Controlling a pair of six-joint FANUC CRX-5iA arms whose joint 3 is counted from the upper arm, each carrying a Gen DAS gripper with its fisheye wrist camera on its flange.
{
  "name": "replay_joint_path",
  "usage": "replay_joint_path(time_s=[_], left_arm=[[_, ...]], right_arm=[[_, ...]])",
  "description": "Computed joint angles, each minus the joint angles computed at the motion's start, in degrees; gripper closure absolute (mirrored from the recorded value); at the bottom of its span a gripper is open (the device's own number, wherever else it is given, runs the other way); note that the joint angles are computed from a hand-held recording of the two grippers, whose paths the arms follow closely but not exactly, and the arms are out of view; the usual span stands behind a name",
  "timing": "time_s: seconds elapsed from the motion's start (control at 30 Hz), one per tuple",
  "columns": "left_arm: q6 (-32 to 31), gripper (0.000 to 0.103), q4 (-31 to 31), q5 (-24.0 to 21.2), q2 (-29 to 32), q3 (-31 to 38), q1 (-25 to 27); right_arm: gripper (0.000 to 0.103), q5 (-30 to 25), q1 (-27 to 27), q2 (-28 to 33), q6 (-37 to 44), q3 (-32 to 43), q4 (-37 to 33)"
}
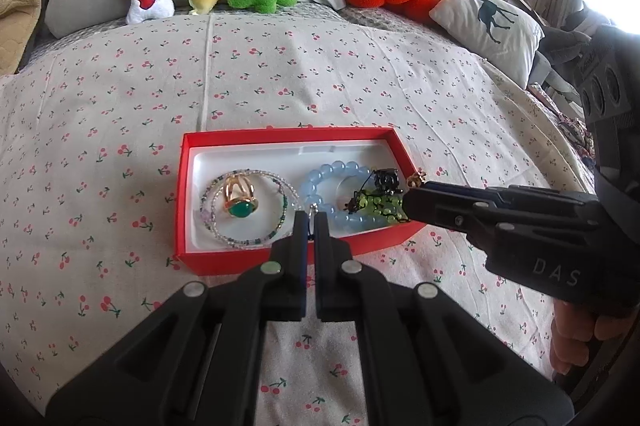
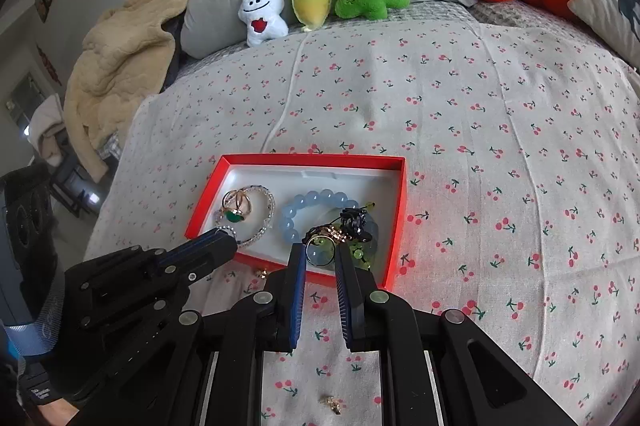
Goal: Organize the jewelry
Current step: 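Carry the silver ring and gold flower ring with both grippers over the red box, then open both grippers to drop the rings into the box and withdraw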
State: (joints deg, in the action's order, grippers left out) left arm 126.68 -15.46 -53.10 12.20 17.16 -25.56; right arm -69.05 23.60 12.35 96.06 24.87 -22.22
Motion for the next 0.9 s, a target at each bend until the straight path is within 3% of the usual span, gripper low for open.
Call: replay_joint_path(time_s=[0.13,0.2,0.3,0.5,0.67,0.77,0.83,0.9], left_arm=[[0.3,0.095,-0.3,1.1,-0.2,-0.6,0.2],[0.7,0.086,-0.7,1.1,-0.6,-1.0,0.2],[2.2,0.084,-2.6,0.6,-1.5,-1.4,-0.3],[7.5,0.084,-9.6,-7.5,-1.6,1.0,-2.7],[7.7,0.084,-9.4,-9.3,-2.6,-0.1,-2.4],[7.6,0.083,-9.2,-10.3,-2.8,-0.3,-2.3],[7.6,0.080,-8.6,-10.5,-3.1,-0.8,-2.2],[7.8,0.065,-8.4,-11.3,-3.2,-0.8,-2.3]], right_arm=[[0.088,-0.5,-0.3,0.8,-0.7,0.7,-0.1],[0.088,-0.7,-0.3,1.2,-1.0,1.0,0.0],[0.088,-1.2,-0.2,1.8,-1.5,1.7,0.1],[0.088,-3.0,0.7,3.7,-3.2,3.8,0.2],[0.088,-3.7,1.9,4.3,-3.9,4.3,0.6],[0.082,-4.2,2.2,4.5,-4.1,4.7,0.6],[0.082,-4.4,2.0,4.4,-3.8,4.7,0.3],[0.079,-4.1,1.9,3.9,-4.0,4.3,0.3]])
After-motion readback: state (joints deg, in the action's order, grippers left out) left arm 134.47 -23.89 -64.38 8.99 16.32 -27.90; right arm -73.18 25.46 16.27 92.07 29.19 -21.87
